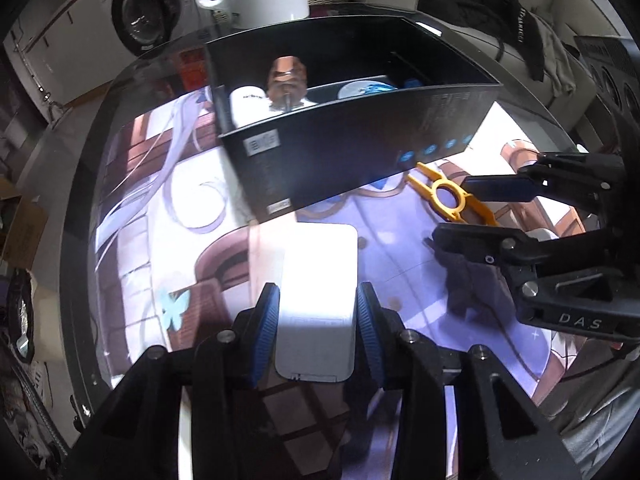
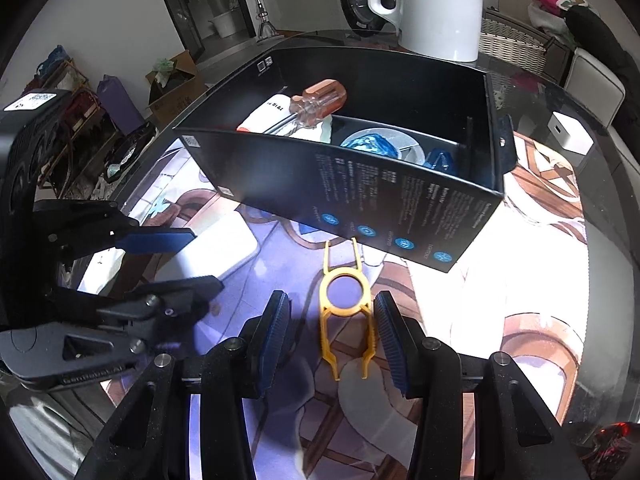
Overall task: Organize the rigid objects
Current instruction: 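Grasp white rectangular block with left tool while right tool grasps yellow opener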
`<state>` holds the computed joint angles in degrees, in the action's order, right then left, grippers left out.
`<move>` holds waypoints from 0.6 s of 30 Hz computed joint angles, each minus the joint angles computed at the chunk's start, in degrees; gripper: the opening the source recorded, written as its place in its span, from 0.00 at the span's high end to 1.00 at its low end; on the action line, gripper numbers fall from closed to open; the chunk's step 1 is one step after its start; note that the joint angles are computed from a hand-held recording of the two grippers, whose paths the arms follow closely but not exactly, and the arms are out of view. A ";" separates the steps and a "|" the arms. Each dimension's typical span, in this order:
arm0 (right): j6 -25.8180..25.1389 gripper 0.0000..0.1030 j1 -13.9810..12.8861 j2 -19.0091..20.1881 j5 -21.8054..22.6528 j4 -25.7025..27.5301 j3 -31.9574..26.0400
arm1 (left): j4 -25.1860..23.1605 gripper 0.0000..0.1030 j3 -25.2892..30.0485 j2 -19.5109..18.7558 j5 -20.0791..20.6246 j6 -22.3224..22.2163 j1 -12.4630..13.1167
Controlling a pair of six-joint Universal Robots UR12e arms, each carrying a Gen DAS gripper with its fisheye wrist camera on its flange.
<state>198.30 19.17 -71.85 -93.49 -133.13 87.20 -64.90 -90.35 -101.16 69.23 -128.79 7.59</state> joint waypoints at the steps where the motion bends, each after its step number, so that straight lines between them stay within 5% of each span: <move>1: -0.45 0.56 0.27 0.20 -0.45 0.32 -0.29 | 0.02 0.62 -0.14 0.07 -0.15 0.15 0.19; 3: -2.10 0.59 0.98 0.64 -1.96 1.60 -1.12 | 0.31 0.62 -0.39 0.14 -0.40 0.22 0.38; 5: -3.06 0.74 1.41 0.85 -3.00 2.34 -1.52 | 0.76 0.61 -0.67 0.23 -0.54 0.09 0.46; 18: -3.85 0.70 1.83 1.59 -4.86 1.62 -2.08 | 0.88 0.63 0.16 -0.22 0.50 -1.46 -0.50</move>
